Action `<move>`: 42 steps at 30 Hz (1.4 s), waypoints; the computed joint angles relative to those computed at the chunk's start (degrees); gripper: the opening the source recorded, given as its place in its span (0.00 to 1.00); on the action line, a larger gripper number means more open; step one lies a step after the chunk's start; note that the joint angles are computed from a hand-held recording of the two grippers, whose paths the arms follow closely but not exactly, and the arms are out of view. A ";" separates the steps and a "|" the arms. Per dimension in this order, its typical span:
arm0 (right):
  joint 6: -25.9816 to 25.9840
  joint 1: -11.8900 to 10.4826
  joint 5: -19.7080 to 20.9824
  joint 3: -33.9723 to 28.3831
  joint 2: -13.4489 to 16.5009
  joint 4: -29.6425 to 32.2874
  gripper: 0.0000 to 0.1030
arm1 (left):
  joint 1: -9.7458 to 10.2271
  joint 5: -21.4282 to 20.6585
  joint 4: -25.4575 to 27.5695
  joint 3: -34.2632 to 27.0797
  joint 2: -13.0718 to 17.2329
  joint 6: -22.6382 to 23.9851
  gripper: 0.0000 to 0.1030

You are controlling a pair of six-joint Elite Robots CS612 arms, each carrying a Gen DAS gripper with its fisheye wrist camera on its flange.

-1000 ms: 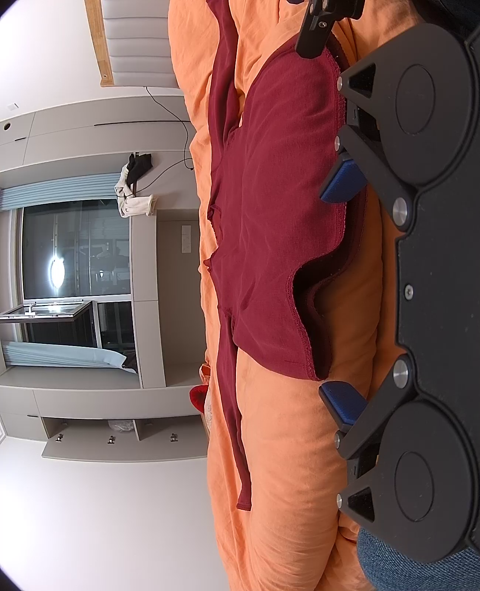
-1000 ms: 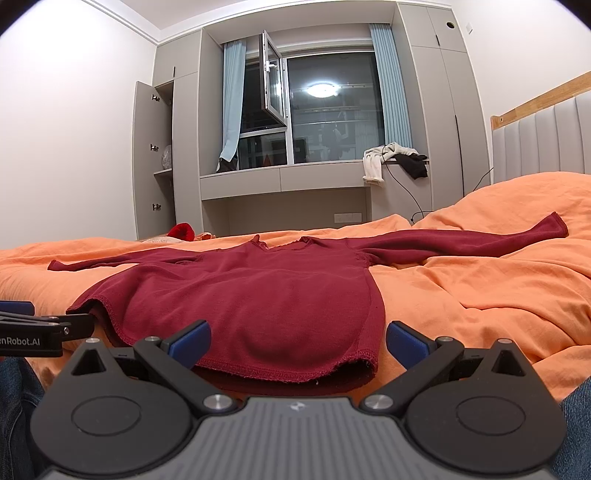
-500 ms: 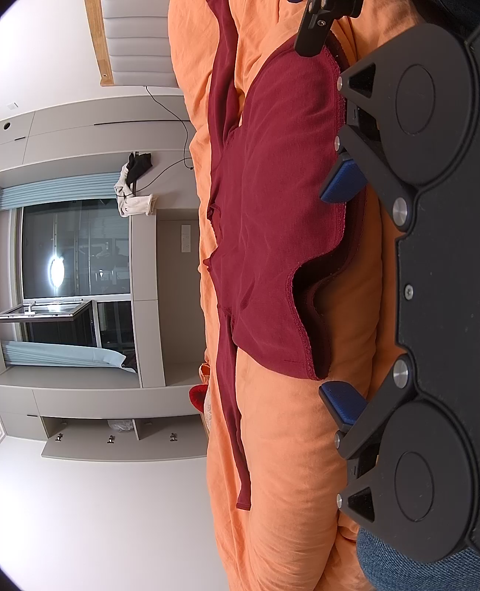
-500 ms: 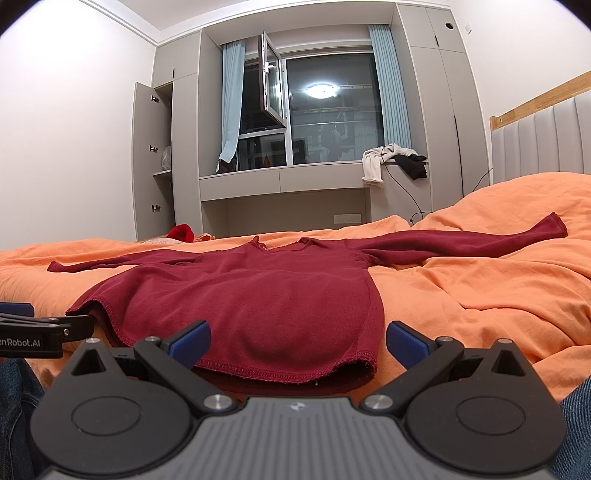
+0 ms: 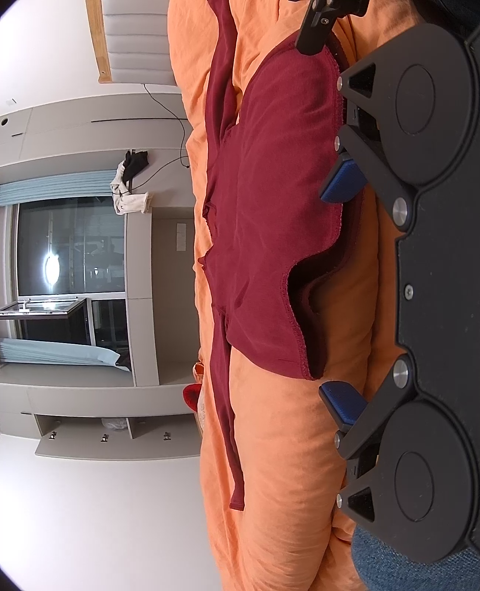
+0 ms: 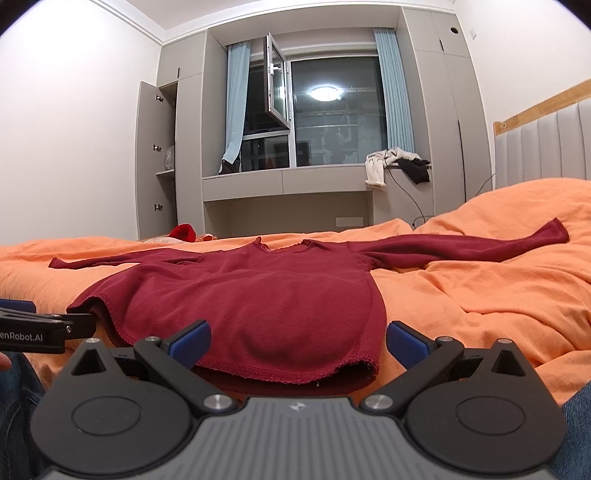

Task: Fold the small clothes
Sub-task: 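Grasp the sweater's sleeve cuff with the right gripper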

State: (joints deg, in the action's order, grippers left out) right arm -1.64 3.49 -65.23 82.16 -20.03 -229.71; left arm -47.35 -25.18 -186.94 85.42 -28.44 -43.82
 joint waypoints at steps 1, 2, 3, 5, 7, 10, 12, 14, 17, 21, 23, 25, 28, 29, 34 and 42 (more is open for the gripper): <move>-0.23 0.04 -0.13 -0.04 0.05 -0.26 1.00 | 0.02 -0.20 0.33 -0.01 -0.07 -0.22 0.99; -0.39 0.07 -0.22 -0.05 0.06 -0.41 1.00 | 0.04 -0.34 0.58 0.00 -0.12 -0.38 0.99; -0.44 0.07 -0.21 0.02 0.03 -0.57 1.00 | 0.13 -0.51 0.91 -0.05 -0.19 -0.50 1.00; -0.34 0.01 -0.06 0.05 -0.08 -0.50 1.00 | 0.30 -1.24 1.65 0.06 -0.46 -1.17 1.00; 0.37 -0.25 0.65 0.08 -0.47 -0.07 1.00 | 0.56 -2.54 2.18 0.26 -0.97 -1.68 1.00; 2.12 -1.04 3.38 -0.22 -1.42 1.68 1.00 | 1.38 -5.79 -0.28 0.21 -1.58 -1.08 1.00; 3.45 -1.70 5.40 -0.99 -1.86 2.76 1.00 | 2.00 -6.92 -2.72 -0.58 -1.60 0.70 0.99; 4.55 -2.34 6.39 -2.34 -2.08 3.95 1.00 | 2.64 -7.36 -3.77 -2.02 -1.36 3.21 0.99; 6.67 -2.86 3.40 -5.80 -1.66 6.06 1.00 | 3.88 -7.35 -2.28 -5.14 -0.85 5.82 1.00; 8.54 -3.55 -1.44 -11.48 -0.49 12.98 1.00 | 5.68 -8.52 2.92 -9.32 -0.36 6.29 1.00; 9.43 -3.97 -4.11 -14.86 0.57 16.01 1.00 | 6.82 -9.46 5.96 -11.89 0.20 6.34 1.00; 10.65 -4.36 -7.42 -18.76 2.06 18.15 1.00 | 7.90 -10.49 9.18 -14.75 1.01 5.91 1.00; 13.82 -5.04 -11.28 -24.91 4.31 23.58 1.00 | 9.62 -13.07 13.01 -19.43 2.67 5.66 1.00; 14.54 -5.29 -11.85 -26.87 4.95 26.10 1.00 | 10.13 -13.78 14.45 -21.31 3.40 5.41 1.00; 15.33 -6.55 -13.56 -36.03 8.62 35.71 1.00 | 11.93 -17.13 19.61 -30.59 7.46 6.88 1.00; 12.42 -7.00 -23.72 -45.83 12.29 46.36 1.00 | 12.61 -16.72 14.86 -39.31 14.63 16.18 1.00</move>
State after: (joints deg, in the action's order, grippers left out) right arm 10.78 -3.52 -88.95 36.33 -7.73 -183.35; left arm -34.75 -41.91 -172.08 46.11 -13.81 -27.64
